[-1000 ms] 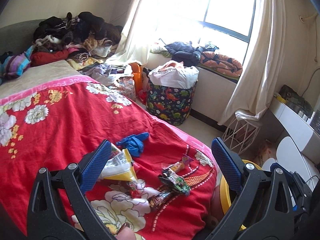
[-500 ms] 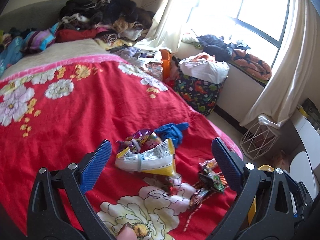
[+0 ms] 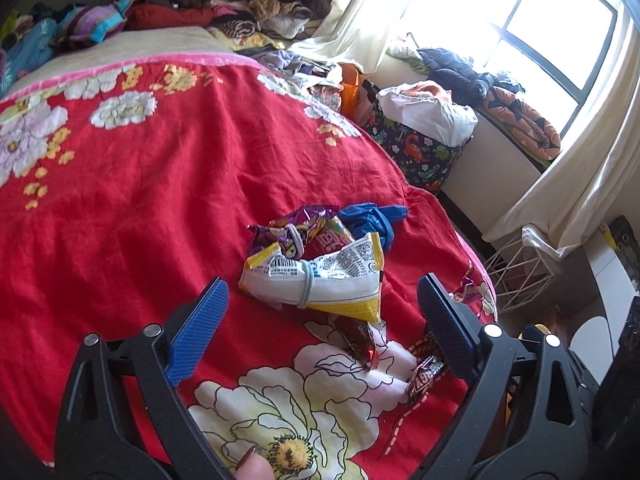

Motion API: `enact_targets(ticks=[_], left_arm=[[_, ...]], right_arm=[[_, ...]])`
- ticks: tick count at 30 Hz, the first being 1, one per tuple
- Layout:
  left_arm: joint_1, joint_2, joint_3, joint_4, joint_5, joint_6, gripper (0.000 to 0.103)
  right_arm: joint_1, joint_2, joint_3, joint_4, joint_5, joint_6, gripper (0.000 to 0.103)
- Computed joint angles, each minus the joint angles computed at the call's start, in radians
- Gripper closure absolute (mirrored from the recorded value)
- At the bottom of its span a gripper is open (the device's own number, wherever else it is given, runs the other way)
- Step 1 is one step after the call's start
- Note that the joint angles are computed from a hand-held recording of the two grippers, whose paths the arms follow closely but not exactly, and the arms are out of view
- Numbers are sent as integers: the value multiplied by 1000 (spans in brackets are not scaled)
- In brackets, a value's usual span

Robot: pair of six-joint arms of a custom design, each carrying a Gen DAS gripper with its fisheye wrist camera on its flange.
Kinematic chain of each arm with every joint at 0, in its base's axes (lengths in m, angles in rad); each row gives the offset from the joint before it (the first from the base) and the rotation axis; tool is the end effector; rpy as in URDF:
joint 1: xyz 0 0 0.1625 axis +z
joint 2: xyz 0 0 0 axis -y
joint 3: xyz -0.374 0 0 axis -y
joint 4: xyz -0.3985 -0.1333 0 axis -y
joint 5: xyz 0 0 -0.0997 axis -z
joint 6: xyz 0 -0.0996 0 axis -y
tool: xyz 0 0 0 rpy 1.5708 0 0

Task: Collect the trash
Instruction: 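Grasp the white-and-yellow chip bag with the left tool while the right tool grasps the green snack packet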

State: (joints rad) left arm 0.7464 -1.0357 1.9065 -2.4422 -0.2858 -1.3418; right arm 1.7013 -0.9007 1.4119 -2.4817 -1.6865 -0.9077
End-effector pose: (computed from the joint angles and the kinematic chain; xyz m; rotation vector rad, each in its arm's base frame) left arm -0.2463 -0.5395 0.1514 -0.5495 2.0745 -1.4192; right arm 0.2132 -0.6883 0.2083 1.3834 -2.4884 0.4712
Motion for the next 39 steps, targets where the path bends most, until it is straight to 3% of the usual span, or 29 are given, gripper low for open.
enact_targets(ticks=[6, 11, 18, 20, 25, 29, 34, 39], left_arm=[[17, 21, 13, -180, -51, 79, 28], [35, 52, 13, -368, -101, 185, 29], [57, 64, 4, -439, -132, 196, 30], [66, 66, 8, -480, -149, 185, 32], [82, 62, 23, -554, -174, 145, 41], [90, 63, 28, -602, -189, 133, 47], [98, 58, 44, -644, -213, 107, 62], [86, 52, 38, -616, -205, 132, 72]], right_arm=[[-1, 51, -63, 64, -32, 26, 18], [-1, 95, -114, 115, -70, 47, 24], [-5, 123, -156, 198, -77, 76, 36], [-7, 123, -157, 224, -71, 77, 46], [-10, 105, -133, 223, -50, 57, 53], [-15, 80, -110, 204, -26, 57, 53], [-22, 45, -83, 191, -6, 48, 53], [-27, 9, -49, 166, 16, 38, 53]])
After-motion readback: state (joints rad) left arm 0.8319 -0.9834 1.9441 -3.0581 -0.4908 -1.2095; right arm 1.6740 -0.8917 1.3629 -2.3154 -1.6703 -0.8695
